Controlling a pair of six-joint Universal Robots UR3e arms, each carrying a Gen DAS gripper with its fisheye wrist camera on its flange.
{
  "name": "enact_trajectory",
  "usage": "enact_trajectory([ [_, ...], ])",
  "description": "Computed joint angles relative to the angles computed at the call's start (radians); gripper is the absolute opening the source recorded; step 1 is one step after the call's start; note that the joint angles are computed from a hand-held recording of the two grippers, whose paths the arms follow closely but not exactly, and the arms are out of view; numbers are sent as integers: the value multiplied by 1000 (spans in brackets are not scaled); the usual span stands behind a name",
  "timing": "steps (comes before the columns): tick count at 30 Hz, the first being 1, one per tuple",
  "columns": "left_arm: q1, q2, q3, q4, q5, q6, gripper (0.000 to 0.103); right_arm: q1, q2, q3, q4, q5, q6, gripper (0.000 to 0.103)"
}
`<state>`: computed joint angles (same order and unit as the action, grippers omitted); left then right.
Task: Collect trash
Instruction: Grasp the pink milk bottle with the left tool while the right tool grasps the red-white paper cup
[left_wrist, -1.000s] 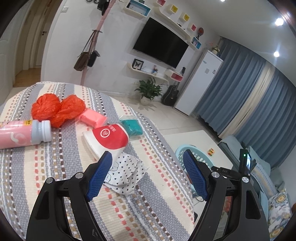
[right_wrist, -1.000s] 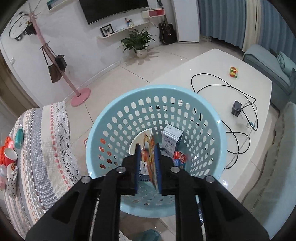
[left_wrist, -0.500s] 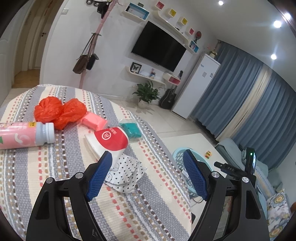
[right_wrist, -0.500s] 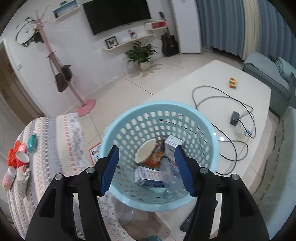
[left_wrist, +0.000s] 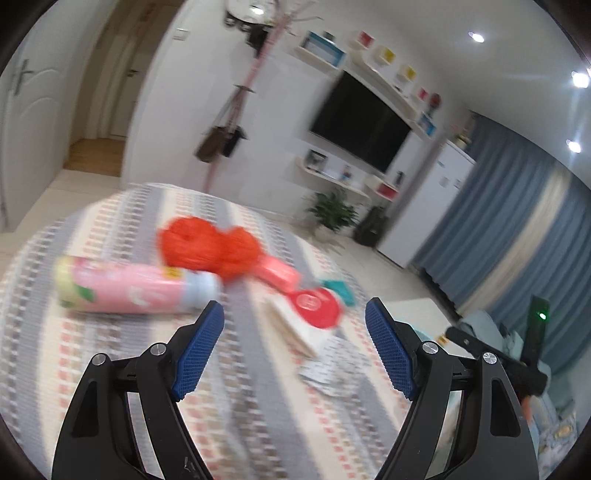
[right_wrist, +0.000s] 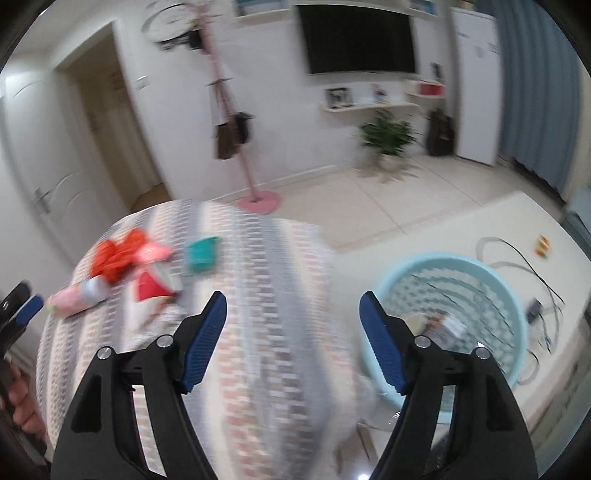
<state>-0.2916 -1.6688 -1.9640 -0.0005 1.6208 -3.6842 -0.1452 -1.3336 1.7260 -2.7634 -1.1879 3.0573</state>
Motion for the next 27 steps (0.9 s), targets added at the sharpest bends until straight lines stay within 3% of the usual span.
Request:
enact_trajectory([
  [9,283,199,-211,-110,-62,35,80,252,178,-204,50,-81,15,72],
  [15,473,200,-270,-121,-245,70,80,322,277,-322,96,-95,51,72],
  [20,490,151,-245,-133,-275,116,78,337,345,-411,136,-103,86,72],
  [21,482,146,-244,-131,-265,121,76,337,353,-419,142,-103,92,72],
  [24,467,148,-255,-134,-295,150,56,333,364,-424,152,-107,102,72],
  [27,457,174,-285,-138,-357,171,54,323,365,-414,152,-100,115,72],
])
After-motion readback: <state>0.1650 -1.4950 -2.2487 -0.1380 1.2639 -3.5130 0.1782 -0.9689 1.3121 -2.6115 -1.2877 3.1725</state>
